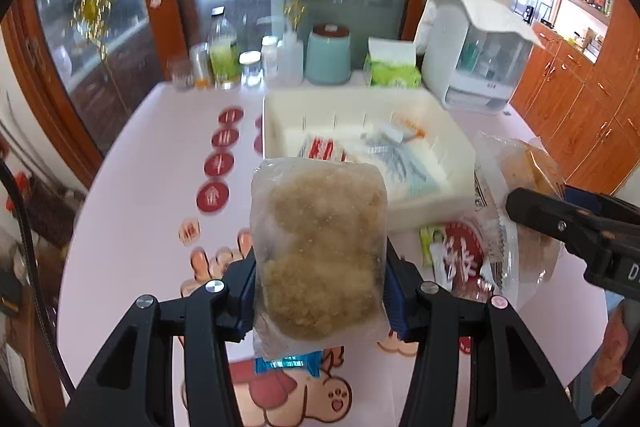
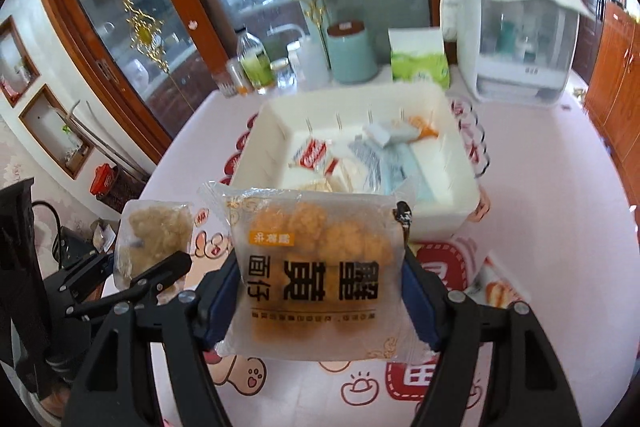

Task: Organize snacks
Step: 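Lift both held bags and carry them toward the white tray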

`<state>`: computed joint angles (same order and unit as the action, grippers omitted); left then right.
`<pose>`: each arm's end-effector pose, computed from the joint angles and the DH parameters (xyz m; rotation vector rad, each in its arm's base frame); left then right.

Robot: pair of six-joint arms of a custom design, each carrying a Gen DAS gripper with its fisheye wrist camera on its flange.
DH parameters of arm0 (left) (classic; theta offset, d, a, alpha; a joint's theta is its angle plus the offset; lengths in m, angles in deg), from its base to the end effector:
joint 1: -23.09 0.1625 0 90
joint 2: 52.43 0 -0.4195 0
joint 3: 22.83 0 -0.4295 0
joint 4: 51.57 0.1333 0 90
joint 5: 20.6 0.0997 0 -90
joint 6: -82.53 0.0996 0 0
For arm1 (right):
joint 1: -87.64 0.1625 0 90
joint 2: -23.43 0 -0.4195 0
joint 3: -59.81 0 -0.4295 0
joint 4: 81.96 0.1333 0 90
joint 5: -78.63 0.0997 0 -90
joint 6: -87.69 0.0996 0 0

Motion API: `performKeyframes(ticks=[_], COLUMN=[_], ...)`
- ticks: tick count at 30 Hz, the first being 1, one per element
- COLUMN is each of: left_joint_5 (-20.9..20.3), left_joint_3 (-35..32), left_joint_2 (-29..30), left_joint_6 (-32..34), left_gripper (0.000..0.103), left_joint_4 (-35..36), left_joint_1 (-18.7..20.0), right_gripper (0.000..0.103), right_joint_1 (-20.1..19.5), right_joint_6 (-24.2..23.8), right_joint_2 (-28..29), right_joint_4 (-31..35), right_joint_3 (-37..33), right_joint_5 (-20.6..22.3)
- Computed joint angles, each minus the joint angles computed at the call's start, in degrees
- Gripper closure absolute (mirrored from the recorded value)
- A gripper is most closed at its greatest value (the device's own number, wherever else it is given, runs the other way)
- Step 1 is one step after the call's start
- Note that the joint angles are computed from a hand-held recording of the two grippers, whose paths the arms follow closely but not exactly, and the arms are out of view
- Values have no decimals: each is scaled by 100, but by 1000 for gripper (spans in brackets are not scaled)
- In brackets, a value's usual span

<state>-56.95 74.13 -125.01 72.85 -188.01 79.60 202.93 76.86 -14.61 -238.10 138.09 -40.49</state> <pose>-0.1703 -0.6444 0.3682 0.2493 2.2672 -0.8337 0.4125 -0.6744 0.1088 0.6621 -2.5343 0.6819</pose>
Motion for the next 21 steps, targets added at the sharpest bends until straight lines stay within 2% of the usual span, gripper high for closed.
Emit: performKeyframes(ticks=[8,17,21], left_joint_5=[427,498,451], left_joint_3=[-818,-1798,-2289], left_joint_2=[505,1050,1396], left_joint_6=[946,1367,1478], left_gripper=[53,53,53], left_joint_4=[-428,-305,-122], left_joint_1=[-121,3,115], right_gripper=[30,29,28], right_joint_1=[167,257,222], right_joint_6=[-521,-910,-915], right_joint_2=[161,532,824], right_joint_4=[-210,-372,-145], right_joint_3=[-598,-1497,-2061], right_joint_5=[-202,-333,-402])
